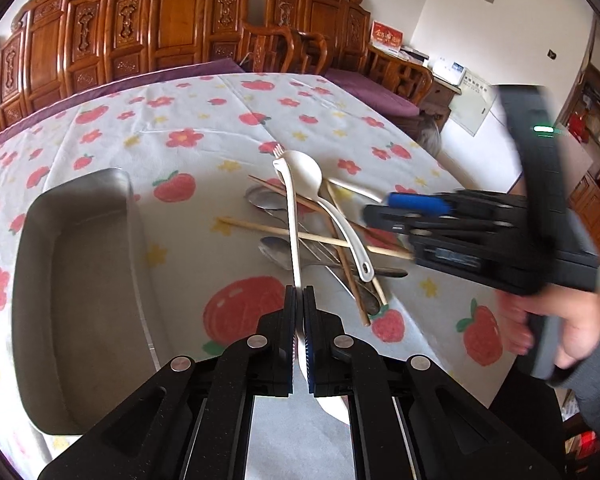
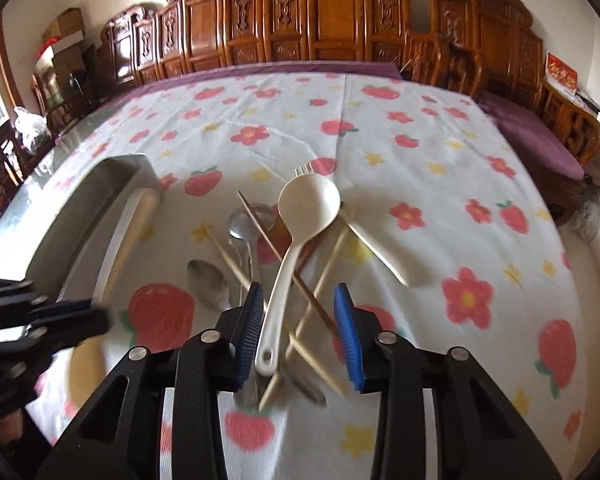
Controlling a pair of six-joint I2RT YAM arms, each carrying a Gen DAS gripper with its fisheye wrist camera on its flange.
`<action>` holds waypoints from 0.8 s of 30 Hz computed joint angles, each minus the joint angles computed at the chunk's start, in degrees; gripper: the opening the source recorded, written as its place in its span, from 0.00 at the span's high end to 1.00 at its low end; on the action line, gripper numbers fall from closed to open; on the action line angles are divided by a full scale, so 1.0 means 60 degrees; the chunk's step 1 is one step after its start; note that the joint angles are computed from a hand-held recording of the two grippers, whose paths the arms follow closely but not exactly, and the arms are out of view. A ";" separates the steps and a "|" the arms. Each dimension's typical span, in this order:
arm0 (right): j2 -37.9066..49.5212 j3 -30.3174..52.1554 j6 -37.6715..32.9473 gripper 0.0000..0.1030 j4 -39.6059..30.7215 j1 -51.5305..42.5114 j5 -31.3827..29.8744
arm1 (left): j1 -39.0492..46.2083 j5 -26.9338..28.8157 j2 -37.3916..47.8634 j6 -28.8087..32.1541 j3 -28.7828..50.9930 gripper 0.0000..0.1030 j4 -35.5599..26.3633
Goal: Organize utensils
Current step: 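Lift the white spoon with the left tool while the right tool grasps another white spoon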
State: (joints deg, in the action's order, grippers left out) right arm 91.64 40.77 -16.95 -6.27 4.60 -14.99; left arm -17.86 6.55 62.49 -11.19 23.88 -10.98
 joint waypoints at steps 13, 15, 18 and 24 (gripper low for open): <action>0.2138 0.1618 0.0432 0.88 -0.0485 0.0535 0.0493 | 0.0541 0.0261 -0.1221 0.0110 0.0112 0.97 -0.0938; 0.1891 0.1446 0.0441 0.88 -0.0389 0.0492 0.0529 | 0.0443 0.0141 -0.1355 0.0087 0.0104 0.97 -0.1034; 0.1495 0.1266 0.0449 0.88 -0.0329 0.0311 0.0350 | 0.0405 0.0007 -0.1543 0.0166 0.0152 0.97 -0.1293; 0.0477 0.0816 0.0329 0.89 -0.0406 0.0005 -0.0179 | 0.1012 0.0209 -0.2001 0.0444 0.0471 0.97 -0.2069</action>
